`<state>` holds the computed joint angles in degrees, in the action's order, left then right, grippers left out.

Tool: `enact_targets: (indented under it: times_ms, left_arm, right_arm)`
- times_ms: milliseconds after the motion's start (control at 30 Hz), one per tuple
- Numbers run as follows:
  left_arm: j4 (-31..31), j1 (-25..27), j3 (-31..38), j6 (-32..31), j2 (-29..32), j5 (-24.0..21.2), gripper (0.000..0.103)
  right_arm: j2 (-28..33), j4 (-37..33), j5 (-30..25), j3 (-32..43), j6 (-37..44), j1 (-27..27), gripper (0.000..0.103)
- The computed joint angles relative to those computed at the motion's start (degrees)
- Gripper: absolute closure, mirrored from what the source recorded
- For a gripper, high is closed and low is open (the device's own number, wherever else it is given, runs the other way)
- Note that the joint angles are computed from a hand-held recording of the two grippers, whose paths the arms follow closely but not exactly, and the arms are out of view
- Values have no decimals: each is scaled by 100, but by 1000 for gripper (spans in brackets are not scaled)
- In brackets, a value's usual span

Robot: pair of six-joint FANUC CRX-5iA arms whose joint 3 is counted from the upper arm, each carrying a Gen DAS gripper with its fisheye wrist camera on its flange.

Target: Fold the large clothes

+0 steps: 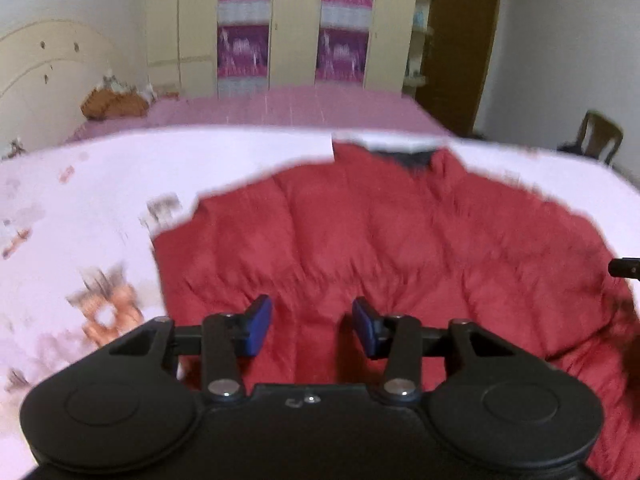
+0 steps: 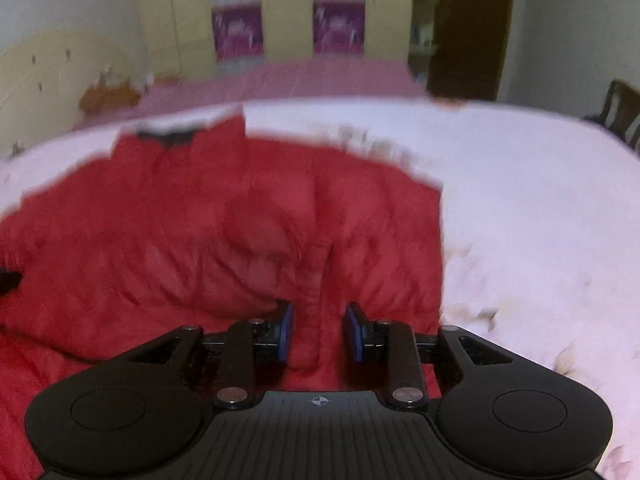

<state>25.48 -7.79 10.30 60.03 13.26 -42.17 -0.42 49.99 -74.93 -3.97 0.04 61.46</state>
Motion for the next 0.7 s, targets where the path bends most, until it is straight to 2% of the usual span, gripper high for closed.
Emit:
enact_targets:
  times_ms: [67, 200, 333, 433, 533, 600, 667, 700]
  left_arm:
    - [179, -40, 181, -134, 157, -29, 57]
    - [209, -354, 861, -358, 700, -339, 55]
    - [-220, -562, 1297, 76, 1024, -357, 53]
    - [-656, -451, 1425, 497, 1095, -322, 52]
    - [-991, -247, 1475, 772, 1100, -380, 52]
    - [-814, -145, 1487, 716, 1140, -456, 52]
    - [-851, -161, 1536, 788, 1086, -549, 54]
    - [-615, -158, 1314, 552, 937, -422, 54]
  right_arm:
    - [23, 272, 264, 7, 4, -11, 75]
    - [609, -75, 1139, 707, 636, -336, 75]
    - [1295, -517, 1581, 1478, 1346, -475, 75]
    - [1409, -543, 1451, 1524, 1500, -527, 75]
    - [1366, -334, 516, 1387, 1070, -601, 75]
    - [1056, -474, 438, 999, 592, -699, 75]
    - [903, -503, 476, 874, 548, -673, 75]
    - [873, -421, 400, 884, 511, -600, 74]
